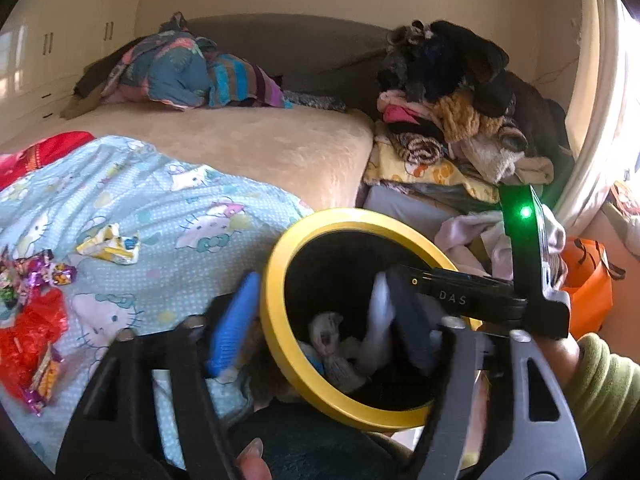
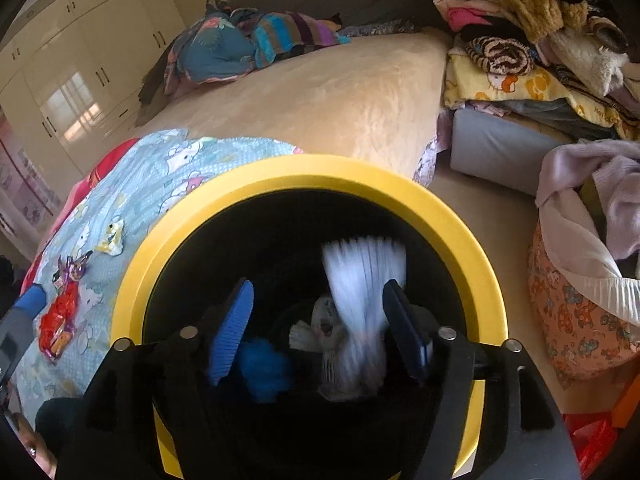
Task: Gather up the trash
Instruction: 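Open the left tool to drop the glove while the right tool drops the mesh bundle into the bin, then move both open tools back toward the red bag and wrappers on the blanket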
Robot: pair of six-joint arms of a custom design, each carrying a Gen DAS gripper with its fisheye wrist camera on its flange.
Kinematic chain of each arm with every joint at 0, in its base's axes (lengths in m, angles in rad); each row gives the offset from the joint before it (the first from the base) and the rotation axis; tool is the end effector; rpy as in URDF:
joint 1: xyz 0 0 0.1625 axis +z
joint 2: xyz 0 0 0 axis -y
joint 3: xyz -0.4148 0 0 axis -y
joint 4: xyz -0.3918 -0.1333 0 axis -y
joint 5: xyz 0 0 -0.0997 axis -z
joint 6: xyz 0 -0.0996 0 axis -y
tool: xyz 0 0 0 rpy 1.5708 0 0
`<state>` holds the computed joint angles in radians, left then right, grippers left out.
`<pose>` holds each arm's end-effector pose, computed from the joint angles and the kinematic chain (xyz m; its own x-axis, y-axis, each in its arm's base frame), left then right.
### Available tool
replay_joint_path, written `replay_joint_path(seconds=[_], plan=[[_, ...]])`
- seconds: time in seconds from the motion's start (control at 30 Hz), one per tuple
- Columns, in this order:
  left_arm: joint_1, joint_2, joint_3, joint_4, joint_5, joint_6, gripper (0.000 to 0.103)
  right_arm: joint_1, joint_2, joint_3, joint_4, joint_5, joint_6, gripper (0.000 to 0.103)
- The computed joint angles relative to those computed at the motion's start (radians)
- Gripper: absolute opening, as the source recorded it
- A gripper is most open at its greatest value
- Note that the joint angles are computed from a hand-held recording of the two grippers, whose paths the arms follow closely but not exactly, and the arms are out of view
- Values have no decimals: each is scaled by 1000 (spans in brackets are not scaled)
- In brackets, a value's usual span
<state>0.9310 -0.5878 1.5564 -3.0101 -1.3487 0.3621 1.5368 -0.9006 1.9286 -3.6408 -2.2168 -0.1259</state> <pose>-0.2934 -0.6543 0.0283 -0.5991 0.7229 -0.3442 0.7959 0.4907 -0.3546 0.0536 -0.5811 0.1981 -0.7763 0.4790 0.4097 -0.0810 0.5688 -0.8184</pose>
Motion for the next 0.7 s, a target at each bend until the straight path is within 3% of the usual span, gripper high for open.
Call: replay_joint_path(seconds=[0.17, 0.4, 0.7], plan=[[1, -26, 25, -57, 16, -21, 92, 25, 19, -13, -97, -3, -44, 77], [13, -68, 48, -115, 69, -71, 92, 70, 45, -42, -167, 7, -103, 86], [33, -116, 78, -177, 123, -88, 92, 119, 82, -80, -154, 18, -149, 86]])
